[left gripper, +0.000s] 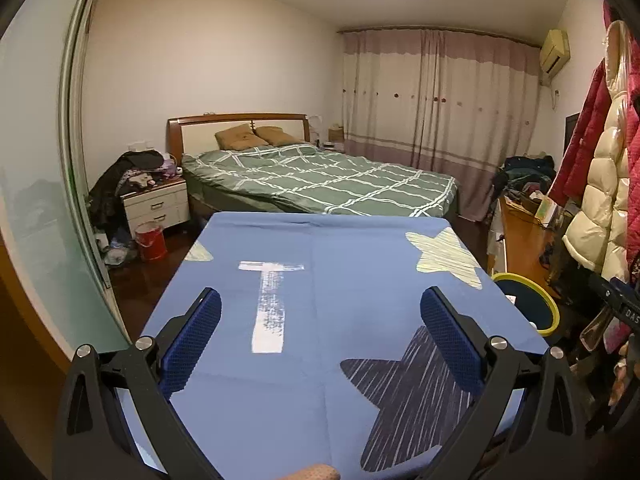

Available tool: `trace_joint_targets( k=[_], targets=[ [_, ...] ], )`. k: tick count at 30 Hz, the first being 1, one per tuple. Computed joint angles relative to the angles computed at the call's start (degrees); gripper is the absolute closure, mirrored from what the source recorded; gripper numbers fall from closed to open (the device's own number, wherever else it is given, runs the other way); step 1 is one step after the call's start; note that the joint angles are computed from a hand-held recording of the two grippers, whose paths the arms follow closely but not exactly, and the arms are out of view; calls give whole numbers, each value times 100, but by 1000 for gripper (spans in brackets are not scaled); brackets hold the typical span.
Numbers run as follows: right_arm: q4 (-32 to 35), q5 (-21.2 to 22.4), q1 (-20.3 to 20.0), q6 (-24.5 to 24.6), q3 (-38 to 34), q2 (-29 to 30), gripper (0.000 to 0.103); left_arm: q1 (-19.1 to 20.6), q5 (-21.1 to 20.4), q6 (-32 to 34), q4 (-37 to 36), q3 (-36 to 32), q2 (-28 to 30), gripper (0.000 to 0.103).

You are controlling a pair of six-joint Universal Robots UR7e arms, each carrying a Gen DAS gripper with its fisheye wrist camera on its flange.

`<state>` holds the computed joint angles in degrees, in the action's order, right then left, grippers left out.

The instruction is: Collect trash

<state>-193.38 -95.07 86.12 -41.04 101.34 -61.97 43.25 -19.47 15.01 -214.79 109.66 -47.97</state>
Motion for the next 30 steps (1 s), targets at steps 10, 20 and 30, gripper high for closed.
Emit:
trace_joint_targets(
  k=[10, 20, 30],
  targets=[
    [84, 32, -19, 40, -35, 4, 10, 0, 56, 77, 105, -352, 166, 5],
    [148, -38, 4, 46, -151, 84, 10, 28, 131, 167, 122, -512, 295, 5],
    [172, -21, 7, 40, -168, 100, 10, 59, 31, -30, 268, -420, 245, 5]
  ],
)
